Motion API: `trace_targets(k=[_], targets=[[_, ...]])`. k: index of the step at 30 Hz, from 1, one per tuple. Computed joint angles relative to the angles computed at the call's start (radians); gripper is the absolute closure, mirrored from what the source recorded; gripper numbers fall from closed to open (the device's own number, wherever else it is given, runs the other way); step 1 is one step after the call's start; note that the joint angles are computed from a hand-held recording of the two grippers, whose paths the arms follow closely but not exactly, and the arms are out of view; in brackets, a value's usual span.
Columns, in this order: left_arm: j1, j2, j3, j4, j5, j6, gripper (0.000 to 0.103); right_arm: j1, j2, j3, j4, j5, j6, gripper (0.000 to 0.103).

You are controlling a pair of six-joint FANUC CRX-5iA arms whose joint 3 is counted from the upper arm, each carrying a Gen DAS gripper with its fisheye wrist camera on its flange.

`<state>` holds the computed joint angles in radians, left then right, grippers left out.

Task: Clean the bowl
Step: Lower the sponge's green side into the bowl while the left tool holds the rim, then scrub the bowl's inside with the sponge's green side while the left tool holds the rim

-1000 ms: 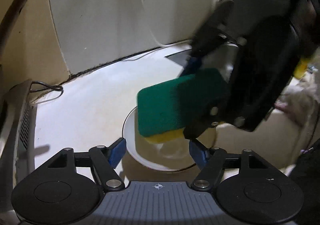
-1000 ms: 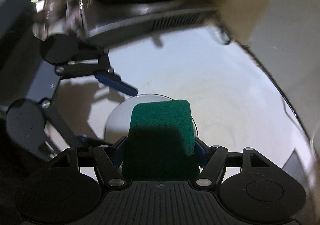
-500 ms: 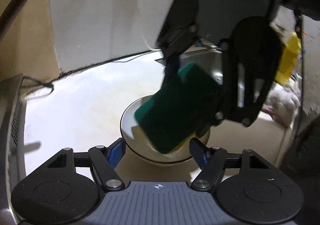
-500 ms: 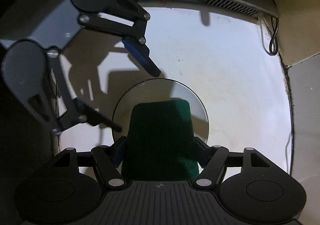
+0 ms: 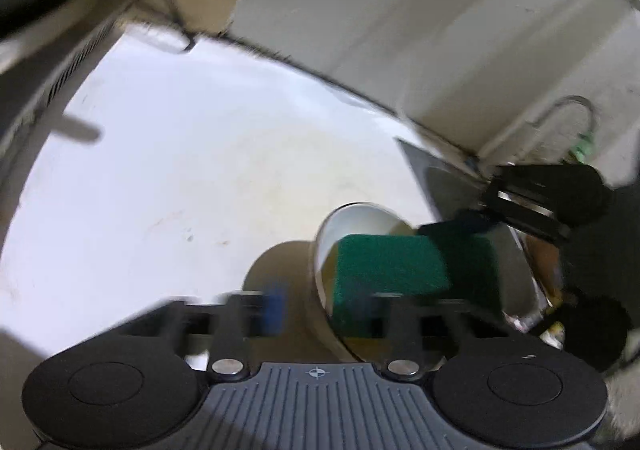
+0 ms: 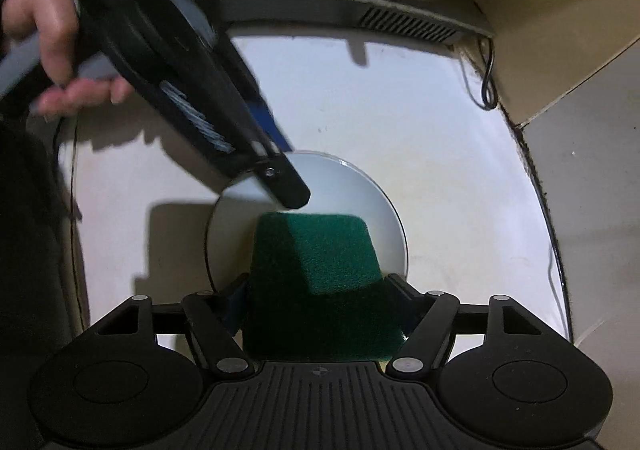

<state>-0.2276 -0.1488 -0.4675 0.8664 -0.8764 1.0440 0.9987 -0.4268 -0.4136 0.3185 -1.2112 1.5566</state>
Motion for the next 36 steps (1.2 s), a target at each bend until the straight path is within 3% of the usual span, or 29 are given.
trace_targets(k=[4, 10, 15, 18, 23, 29, 36], targets=[[-0.023, 0.018, 0.029, -0.051, 0.023, 0.002, 0.087, 0.009, 0.030, 0.049, -0.012, -0.047, 0.058, 0.034], [-0.024, 0.030, 0.027, -0.047, 0.027, -0.026, 0.084, 0.045, 0.092, 0.057, 0.123, -0.074, 0.124, 0.034], [-0.009, 0.017, 0.011, -0.038, 0.036, -0.043, 0.084, 0.016, 0.177, 0.171, 0.037, -0.127, 0.269, 0.034], [-0.014, 0.017, 0.011, -0.043, 0.043, -0.050, 0.083, 0.010, 0.216, 0.203, 0.089, -0.189, 0.331, 0.034], [-0.034, 0.030, 0.020, -0.050, 0.045, -0.053, 0.083, -0.005, 0.218, 0.194, 0.130, -0.144, 0.267, 0.034], [-0.075, 0.061, 0.046, -0.065, 0.034, -0.062, 0.081, -0.019, 0.209, 0.201, 0.113, -0.195, 0.256, 0.034], [-0.149, 0.111, 0.101, -0.111, 0.090, -0.053, 0.077, -0.053, 0.175, 0.122, 0.207, -0.141, 0.102, 0.034]])
